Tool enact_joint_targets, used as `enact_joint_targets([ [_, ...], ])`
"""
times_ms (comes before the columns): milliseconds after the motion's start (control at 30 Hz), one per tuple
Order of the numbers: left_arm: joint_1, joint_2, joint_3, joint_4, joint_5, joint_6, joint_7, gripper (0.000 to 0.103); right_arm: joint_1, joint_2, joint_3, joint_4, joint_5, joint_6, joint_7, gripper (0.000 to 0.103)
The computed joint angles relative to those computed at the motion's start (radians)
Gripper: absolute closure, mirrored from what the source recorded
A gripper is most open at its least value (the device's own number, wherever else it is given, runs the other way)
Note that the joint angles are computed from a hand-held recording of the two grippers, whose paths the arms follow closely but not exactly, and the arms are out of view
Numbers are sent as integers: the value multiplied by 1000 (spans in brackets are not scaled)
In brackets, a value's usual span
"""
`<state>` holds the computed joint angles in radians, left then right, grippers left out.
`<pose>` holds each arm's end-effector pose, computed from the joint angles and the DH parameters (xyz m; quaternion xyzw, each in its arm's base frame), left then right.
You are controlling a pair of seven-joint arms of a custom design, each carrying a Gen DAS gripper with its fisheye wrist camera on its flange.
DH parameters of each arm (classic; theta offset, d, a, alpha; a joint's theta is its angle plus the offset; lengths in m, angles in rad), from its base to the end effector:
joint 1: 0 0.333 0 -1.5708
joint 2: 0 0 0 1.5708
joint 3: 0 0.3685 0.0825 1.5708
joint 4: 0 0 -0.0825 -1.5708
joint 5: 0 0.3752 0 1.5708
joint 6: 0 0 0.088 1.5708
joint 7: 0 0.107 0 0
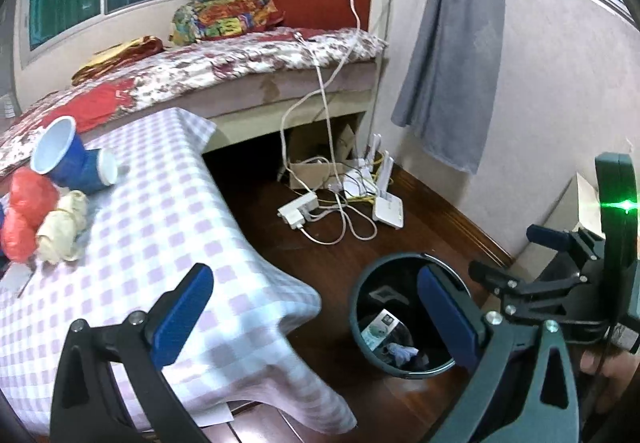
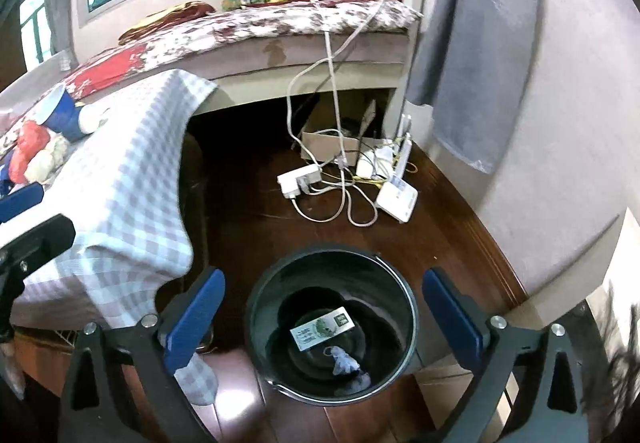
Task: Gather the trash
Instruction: 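Open both grippers to drop the carton and mask into the bin, then grasp the blue cloth with the left gripper while the right gripper grasps the blue-and-white paper cup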
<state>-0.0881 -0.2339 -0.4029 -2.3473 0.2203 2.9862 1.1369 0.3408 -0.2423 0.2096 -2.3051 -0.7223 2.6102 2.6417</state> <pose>0.4267 -0.2649 0.5733 -0.5419 0.7281 -0.3529 0.2273 0.4067 0.2758 0.5522 -0.6644 0.6499 -0.2710 0.2505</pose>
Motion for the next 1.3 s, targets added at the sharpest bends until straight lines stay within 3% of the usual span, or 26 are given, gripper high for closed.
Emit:
enact_joint_targets([
  [100, 17, -28, 4, -20, 4, 14, -7, 1, 54, 17, -27, 28, -13, -9, -3, 0],
  [367, 74, -107, 6, -77, -31, 21, 3, 1, 76, 58, 2, 98, -35, -25, -23, 0],
  [500, 127, -161, 0, -118, -50, 24, 1, 1, 123, 92, -3, 154, -61, -10, -42, 0],
  [633, 124, -210, 59, -172, -118, 43, 38, 1, 157, 143, 3, 222, -70, 11, -73, 0],
  [800, 238, -283, 55, -244, -166, 56, 36, 1, 209, 229, -2, 327, -147, 19, -49, 0],
  [933, 346, -319, 39, -282, -178, 81, 38, 1, 202, 299, 31, 398, -148, 42, -51, 0],
  [1000, 397, -323, 38, -292, -181, 100, 46, 1, 238, 356, 24, 467, -95, 10, -114, 0],
  [1133, 468, -283, 48, -285, -193, 139, 81, 1, 326, 495, -4, 658, -114, -39, -129, 0],
  [1267, 440, -202, 131, -240, -241, 160, 143, 1, 411, 591, -72, 811, -103, -87, -144, 0],
  [1300, 433, -179, 143, -225, -250, 167, 159, 1, 440, 628, -114, 865, -58, -55, -199, 0],
])
